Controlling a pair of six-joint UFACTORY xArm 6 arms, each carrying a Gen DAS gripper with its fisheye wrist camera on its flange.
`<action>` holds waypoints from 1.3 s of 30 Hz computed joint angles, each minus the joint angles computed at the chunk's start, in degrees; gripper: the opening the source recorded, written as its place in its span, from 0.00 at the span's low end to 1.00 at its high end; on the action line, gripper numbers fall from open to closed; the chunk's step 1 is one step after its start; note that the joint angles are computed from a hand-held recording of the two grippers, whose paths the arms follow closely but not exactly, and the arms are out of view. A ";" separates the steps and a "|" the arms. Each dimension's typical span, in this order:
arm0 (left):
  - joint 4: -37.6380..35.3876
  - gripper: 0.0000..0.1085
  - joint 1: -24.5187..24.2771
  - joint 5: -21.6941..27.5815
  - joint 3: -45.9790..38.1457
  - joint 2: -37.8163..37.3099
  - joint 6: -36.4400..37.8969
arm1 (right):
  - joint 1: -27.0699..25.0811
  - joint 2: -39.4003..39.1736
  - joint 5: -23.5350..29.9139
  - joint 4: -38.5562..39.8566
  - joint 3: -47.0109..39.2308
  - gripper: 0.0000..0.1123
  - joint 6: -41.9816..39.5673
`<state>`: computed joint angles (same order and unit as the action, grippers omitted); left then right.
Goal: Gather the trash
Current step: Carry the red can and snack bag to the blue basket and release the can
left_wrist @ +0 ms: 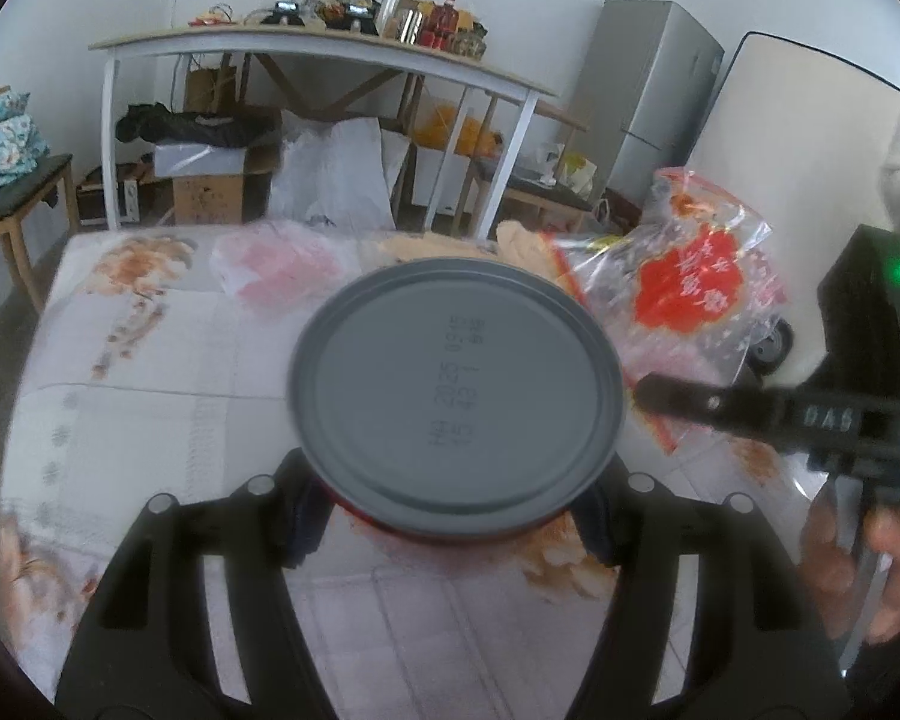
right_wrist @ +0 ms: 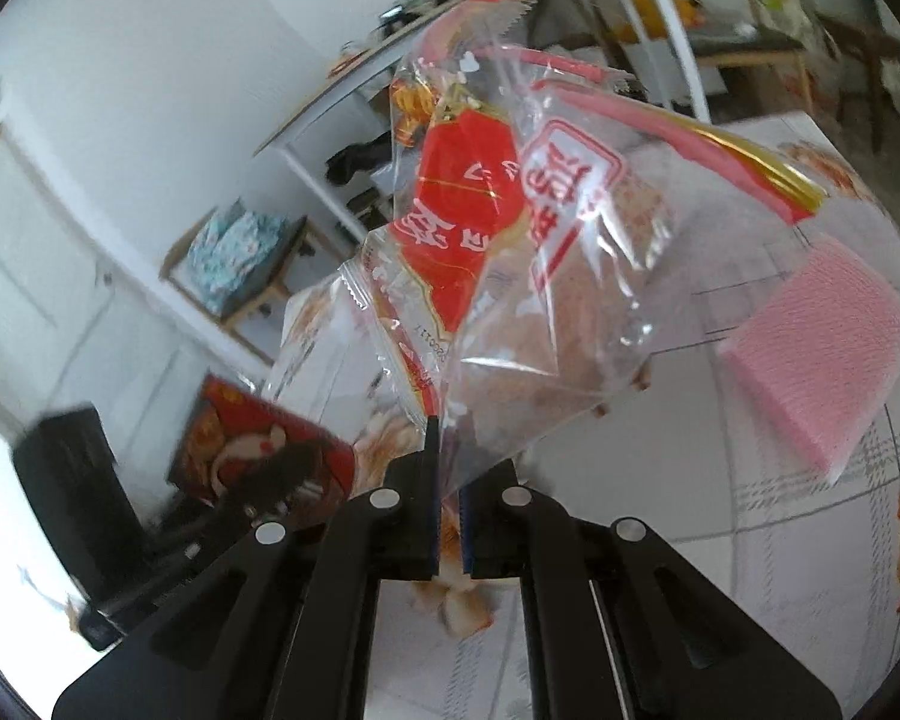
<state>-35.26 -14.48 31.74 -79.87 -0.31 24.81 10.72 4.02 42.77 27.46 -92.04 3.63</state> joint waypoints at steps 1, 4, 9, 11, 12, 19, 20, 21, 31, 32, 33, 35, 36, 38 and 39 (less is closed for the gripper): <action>0.67 0.57 0.32 -0.18 1.27 -1.48 -0.41 | 0.91 -0.52 -0.07 -0.86 0.40 0.04 -0.15; 2.84 0.57 1.62 -0.28 4.98 -5.73 -1.67 | 3.25 -1.41 0.01 -3.42 0.86 0.04 0.18; 6.10 0.57 4.74 0.50 10.62 -12.63 -4.63 | 6.97 -2.68 0.53 -5.42 1.62 0.04 0.14; 7.17 0.57 6.63 1.05 13.48 -16.35 -5.80 | 8.60 -3.19 0.93 -6.55 1.72 0.04 0.48; 7.38 0.57 7.44 1.21 14.73 -17.94 -6.09 | 9.02 -3.80 1.01 -6.65 2.11 0.04 0.10; 10.84 0.57 14.98 4.71 22.93 -30.67 -9.02 | 15.05 -5.27 0.10 -12.71 2.15 0.04 1.61; 10.80 0.57 16.75 5.62 24.52 -33.16 -9.28 | 16.26 -5.40 -0.01 -13.91 2.03 0.04 1.99; 10.90 0.57 18.36 6.52 25.83 -35.30 -9.49 | 17.36 -5.82 -0.35 -14.98 2.36 0.04 2.08; 9.19 0.57 45.74 23.30 37.05 -54.97 -3.80 | 28.94 -5.37 -0.15 -13.01 1.46 0.04 0.34; 8.39 0.57 50.86 25.89 38.15 -56.62 -1.80 | 30.34 -5.36 -0.25 -12.13 1.69 0.04 -0.18; 7.51 0.57 55.09 27.99 38.91 -57.65 0.07 | 31.70 -5.53 -0.52 -11.42 2.23 0.04 -0.58; 6.81 0.57 62.77 31.64 41.30 -59.95 3.57 | 34.25 -5.76 -0.86 -9.79 3.47 0.04 -1.66; 6.44 0.57 67.48 33.81 42.78 -60.89 5.59 | 35.50 -5.85 -0.97 -8.89 4.14 0.04 -2.07; 6.53 0.57 76.31 37.37 46.22 -62.71 9.58 | 37.82 -5.96 -1.22 -7.60 5.34 0.04 -2.79; 6.57 0.57 79.39 38.35 47.34 -62.84 11.04 | 38.64 -6.00 -1.33 -7.03 5.78 0.04 -3.17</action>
